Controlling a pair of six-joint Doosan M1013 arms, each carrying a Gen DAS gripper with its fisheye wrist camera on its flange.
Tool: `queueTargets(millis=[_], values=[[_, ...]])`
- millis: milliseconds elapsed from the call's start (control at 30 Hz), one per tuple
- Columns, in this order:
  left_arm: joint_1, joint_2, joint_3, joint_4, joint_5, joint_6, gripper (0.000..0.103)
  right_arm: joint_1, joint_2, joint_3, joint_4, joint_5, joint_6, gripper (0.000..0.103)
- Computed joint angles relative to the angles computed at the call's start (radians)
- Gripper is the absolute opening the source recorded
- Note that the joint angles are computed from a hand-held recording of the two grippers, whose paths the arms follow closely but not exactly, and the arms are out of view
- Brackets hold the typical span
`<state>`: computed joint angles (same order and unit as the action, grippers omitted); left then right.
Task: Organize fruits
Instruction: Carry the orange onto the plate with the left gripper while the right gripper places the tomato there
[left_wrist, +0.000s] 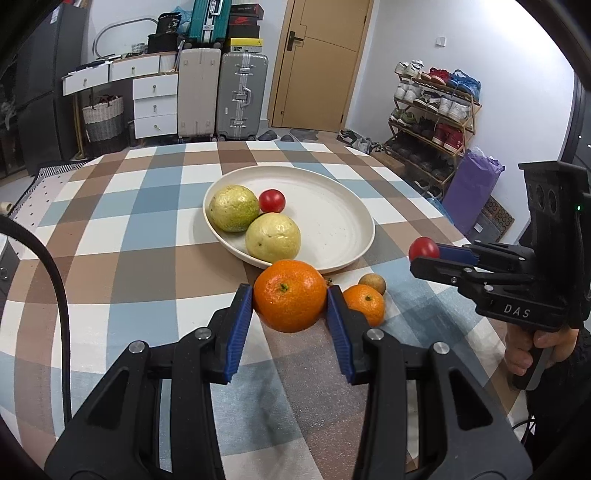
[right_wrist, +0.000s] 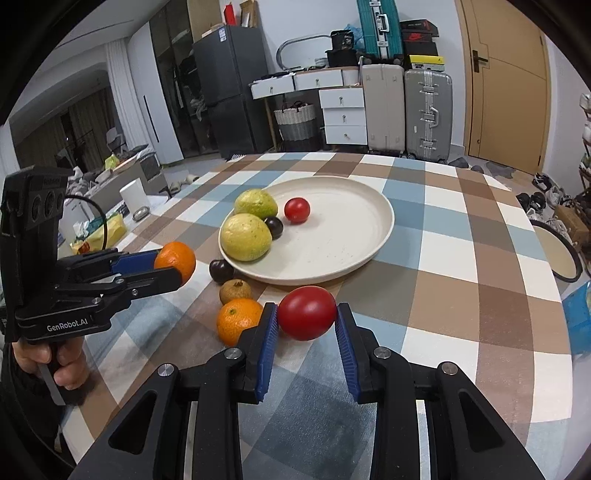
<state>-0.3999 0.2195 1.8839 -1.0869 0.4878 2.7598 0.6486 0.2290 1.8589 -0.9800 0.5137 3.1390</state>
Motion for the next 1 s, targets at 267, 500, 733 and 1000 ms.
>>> queueTargets(millis=[267,500,733,1000], values=[[-0.002,-0.009,0.004,-0.027,-0.047,0.011,0.038,-0.002,0.000,-0.001,-0.044,-0.012,0.039,0.032],[-0.018,0.003,-0.006,-0.069,-0.081,0.029,0.038,-0.009,0.001,-0.005,-0.079,-0.012,0.054,0.032],[-0.044,0.022,-0.033,-0.067,-0.092,0.015,0.038,-0.032,-0.001,-0.007,-0.092,-0.031,0.045,0.032],[-0.068,0.055,-0.073,-0.010,-0.100,-0.036,0.038,-0.060,0.005,-0.015,-0.083,-0.062,0.029,0.032]])
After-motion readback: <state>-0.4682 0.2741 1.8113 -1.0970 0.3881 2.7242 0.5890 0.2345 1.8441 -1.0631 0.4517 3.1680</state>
